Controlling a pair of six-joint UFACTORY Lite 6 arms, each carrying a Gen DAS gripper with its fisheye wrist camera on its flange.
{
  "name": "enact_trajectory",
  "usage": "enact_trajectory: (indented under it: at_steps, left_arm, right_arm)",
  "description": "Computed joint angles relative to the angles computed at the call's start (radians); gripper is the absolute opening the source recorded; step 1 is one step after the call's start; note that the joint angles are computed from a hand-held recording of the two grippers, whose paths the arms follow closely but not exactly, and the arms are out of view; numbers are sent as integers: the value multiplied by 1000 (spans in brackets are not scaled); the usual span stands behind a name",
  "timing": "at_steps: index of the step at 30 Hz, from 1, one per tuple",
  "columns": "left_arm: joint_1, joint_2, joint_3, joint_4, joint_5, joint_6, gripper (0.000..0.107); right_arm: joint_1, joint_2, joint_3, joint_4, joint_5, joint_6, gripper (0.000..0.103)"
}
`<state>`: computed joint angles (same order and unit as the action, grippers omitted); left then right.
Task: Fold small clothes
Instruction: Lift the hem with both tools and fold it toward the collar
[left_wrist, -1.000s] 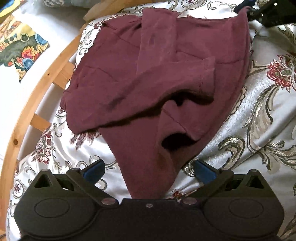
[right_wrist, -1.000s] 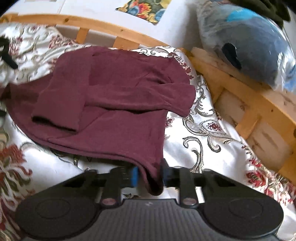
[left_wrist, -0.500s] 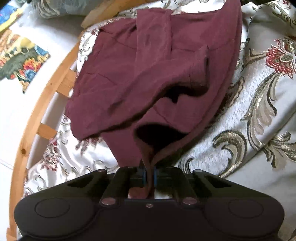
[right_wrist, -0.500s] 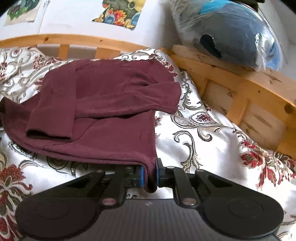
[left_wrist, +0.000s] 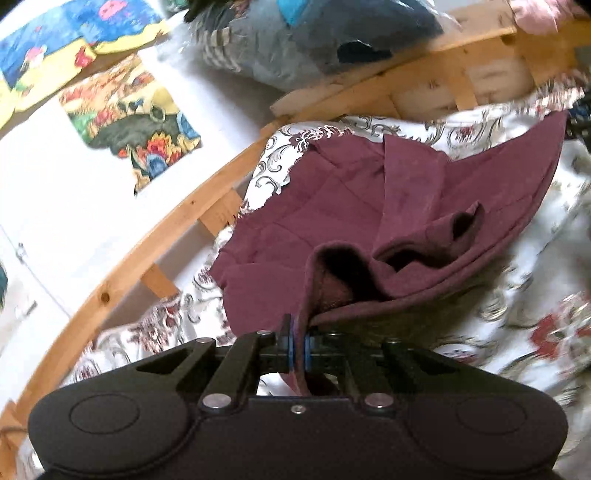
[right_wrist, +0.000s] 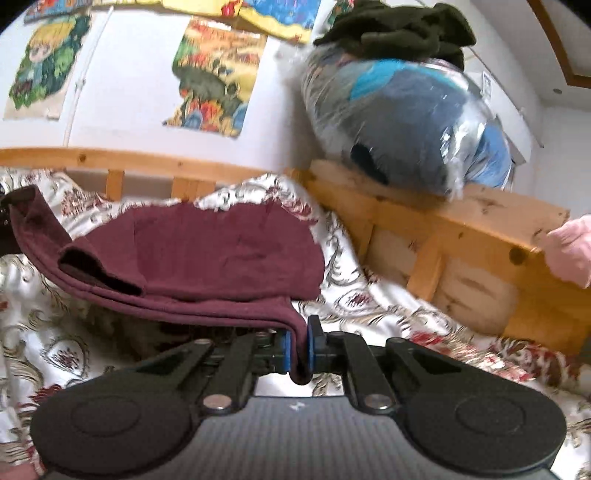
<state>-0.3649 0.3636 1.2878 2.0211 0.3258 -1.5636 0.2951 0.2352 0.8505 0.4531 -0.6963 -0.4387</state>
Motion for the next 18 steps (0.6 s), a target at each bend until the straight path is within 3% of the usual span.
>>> enact_trajectory:
  at_steps: [2,6,11,16,18]
  left_arm:
    - [-13,-76,-40,-140,-31,95,5]
    - [-42,-272,-198,-235,-39,88,5]
    - [-60,-459,-328,-545,-74,330,5]
    - [-21,-484,-323,-801,-119,541,5]
    - [4,-442,-276,-810,-143,539,5]
  right_arm:
    - [-17,-90,-59,-31,34,11,10]
    - [-53,-298,-168,-71,154,-1,10]
    - [-63,-527,-231,-11,321,-141,10]
    - [-21,-504,-167,121,347,-321,10]
    - [-23,-442,-111,111,332,-316,10]
